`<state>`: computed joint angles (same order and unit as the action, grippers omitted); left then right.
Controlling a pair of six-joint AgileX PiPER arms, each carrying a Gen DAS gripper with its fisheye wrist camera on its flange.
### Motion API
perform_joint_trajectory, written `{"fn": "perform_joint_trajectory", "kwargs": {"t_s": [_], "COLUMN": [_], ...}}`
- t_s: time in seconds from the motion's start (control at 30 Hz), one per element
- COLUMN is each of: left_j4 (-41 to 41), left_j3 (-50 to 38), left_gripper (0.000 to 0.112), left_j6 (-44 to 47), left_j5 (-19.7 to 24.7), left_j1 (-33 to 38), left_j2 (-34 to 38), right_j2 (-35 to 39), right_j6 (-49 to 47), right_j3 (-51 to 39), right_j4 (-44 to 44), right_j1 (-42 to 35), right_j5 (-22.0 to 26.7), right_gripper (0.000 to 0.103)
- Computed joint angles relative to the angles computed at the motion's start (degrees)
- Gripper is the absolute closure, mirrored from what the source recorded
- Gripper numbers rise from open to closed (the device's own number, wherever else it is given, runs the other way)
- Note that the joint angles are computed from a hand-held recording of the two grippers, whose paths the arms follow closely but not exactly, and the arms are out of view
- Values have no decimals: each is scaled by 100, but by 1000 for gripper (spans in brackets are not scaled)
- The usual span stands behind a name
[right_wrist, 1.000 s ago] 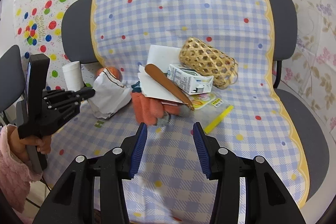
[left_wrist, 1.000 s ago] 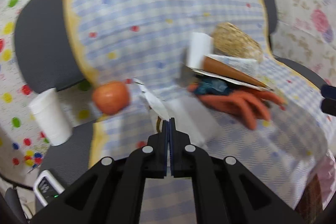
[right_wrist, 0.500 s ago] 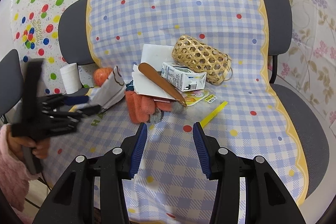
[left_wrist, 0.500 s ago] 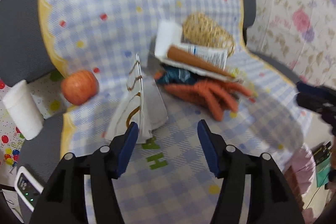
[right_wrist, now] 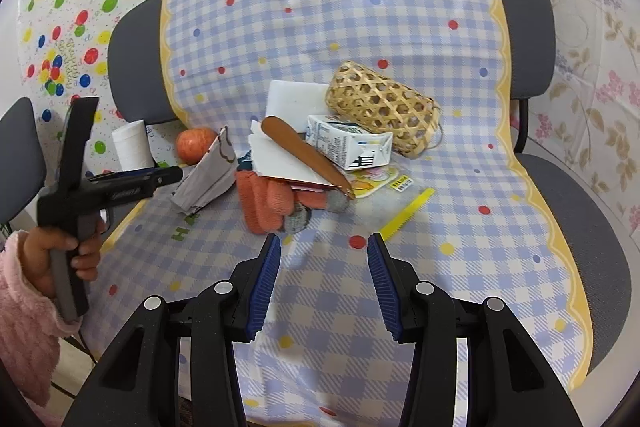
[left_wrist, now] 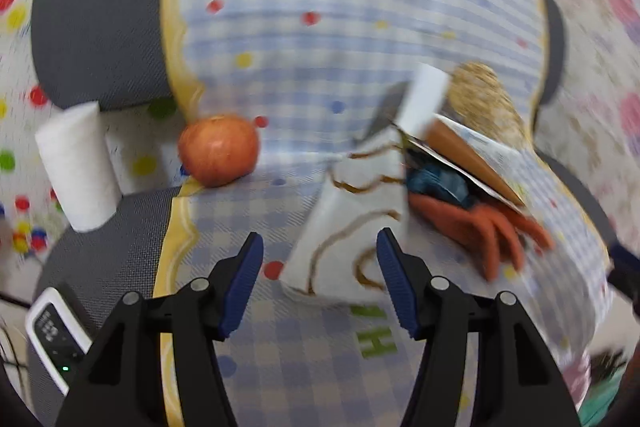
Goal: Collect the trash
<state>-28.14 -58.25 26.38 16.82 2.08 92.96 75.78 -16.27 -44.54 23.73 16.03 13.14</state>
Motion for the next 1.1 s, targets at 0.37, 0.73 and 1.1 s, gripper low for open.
{"fn": "perform_joint_trajectory", "kwargs": {"t_s": [0.37,0.73,1.1], "left_j4": [173,-466,347], "left_j3": [-733,269,439], "left_gripper": [48,109,109], "left_j6": [56,615,-503], "left_j5": [832,233,-143], "left_j1": [-219,-374,-4], "left_j2": [905,-240,-1275], "right_j2": [196,183,811], "right_j6": [-123,350,924], "right_j3": [-94,-120,-742], "right_j4": [90,-428,-1144], "right_j1": [-140,-118,-8], "right_j5": [33,0,11], "right_gripper": [56,56,58]}}
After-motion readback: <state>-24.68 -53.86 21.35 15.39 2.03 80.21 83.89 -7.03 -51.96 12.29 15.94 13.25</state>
